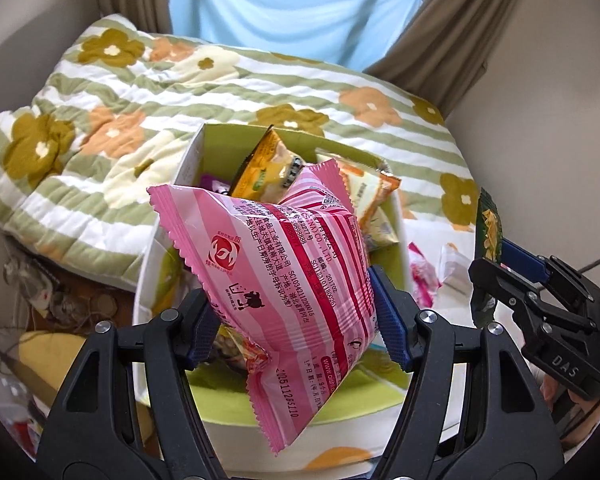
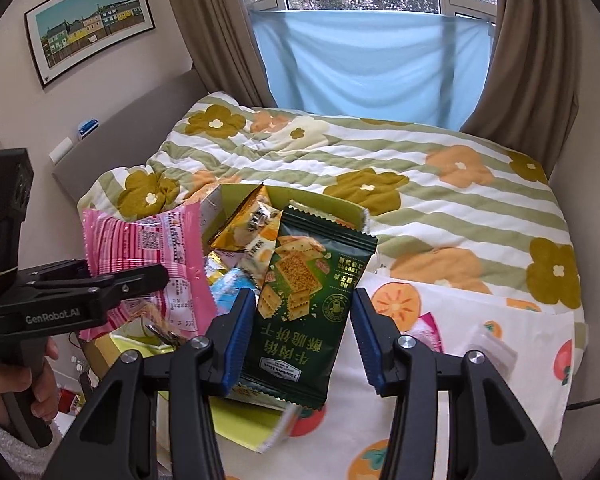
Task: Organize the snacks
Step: 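Carry both snacks to the box and release them inside with both tools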
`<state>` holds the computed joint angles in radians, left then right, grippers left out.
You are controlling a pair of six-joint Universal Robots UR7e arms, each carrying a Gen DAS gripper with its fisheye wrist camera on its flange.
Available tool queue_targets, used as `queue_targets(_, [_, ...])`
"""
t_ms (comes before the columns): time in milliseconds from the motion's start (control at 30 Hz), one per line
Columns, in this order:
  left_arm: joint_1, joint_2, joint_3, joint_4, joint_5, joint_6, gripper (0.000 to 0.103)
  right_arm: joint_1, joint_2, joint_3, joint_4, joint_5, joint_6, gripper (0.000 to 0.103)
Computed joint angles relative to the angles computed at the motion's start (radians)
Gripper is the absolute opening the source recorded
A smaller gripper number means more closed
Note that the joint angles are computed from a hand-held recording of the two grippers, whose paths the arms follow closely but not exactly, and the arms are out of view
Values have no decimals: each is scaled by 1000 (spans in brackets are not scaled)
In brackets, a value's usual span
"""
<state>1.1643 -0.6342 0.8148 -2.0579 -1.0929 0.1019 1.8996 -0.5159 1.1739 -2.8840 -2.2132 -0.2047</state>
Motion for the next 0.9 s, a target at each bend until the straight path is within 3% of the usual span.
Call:
queue_targets(133, [24, 99, -193, 131, -10, 67, 68, 17, 63, -74, 33, -51, 53, 45])
queue_targets(200, [27, 133, -252, 160, 5, 107, 80, 26, 82, -97, 49, -81, 79, 45])
queue_targets(233, [29, 134, -248, 148, 16, 128, 95, 30, 90, -105, 55, -92, 93, 45])
queue_targets(267, [32, 125, -228, 127, 19, 140, 103, 33, 96, -110, 57, -103, 106, 45])
queue_targets(500, [69, 60, -130, 127, 2, 104, 103, 39, 117, -102, 81, -118, 176, 45])
queue_targets(900, [82, -85, 102, -4, -7, 59, 103, 44, 142, -72, 25, -62, 143, 45])
